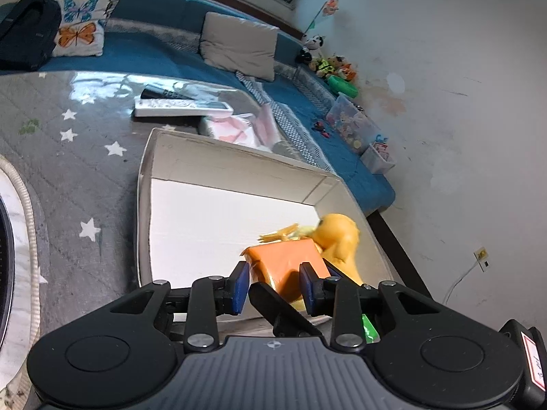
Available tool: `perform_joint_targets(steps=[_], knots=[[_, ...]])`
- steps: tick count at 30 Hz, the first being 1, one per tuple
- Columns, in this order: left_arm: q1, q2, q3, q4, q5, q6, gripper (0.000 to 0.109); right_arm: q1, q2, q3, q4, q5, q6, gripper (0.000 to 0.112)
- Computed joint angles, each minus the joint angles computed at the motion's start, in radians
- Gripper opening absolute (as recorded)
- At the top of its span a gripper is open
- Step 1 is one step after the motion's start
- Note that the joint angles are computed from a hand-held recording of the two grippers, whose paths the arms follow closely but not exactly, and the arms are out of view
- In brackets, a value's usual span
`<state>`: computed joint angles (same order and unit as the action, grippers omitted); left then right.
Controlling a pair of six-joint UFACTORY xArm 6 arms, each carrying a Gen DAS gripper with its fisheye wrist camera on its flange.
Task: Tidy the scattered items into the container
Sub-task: 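Lift the orange block with the left tool and lower it into the box, then open the left tool and move it to the green clay block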
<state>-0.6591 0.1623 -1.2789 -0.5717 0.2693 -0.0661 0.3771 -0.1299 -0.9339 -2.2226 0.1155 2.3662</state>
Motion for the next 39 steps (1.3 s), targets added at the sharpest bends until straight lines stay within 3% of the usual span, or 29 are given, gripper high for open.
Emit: perform_joint_targets(steps=[11,20,32,35,39], knots=[[0.007,0.011,0.009,0.023,-0.001,-0.038,0.034,-0.017,0.059,-0.027,0.026,-0.036,-0.005,0.064],[-0.005,-0.017,0.04,0.032,-0.02,-0.051,0.034,-0.002,0.036,-0.001,-0.019,-0.011,0.039,0.064],[-0.049,-0.072,0.091,0.069,-0.054,-0.046,0.034,0.008,-0.115,0.136,-0.009,0.031,0.025,0.065],[-0.068,-0.084,0.102,0.052,-0.054,-0.019,0.034,0.004,-0.161,0.191,0.045,0.045,-0.035,0.073],[-0.094,-0.087,0.106,0.003,-0.047,0.032,0.034,-0.008,-0.219,0.267,0.093,0.058,-0.081,0.074]])
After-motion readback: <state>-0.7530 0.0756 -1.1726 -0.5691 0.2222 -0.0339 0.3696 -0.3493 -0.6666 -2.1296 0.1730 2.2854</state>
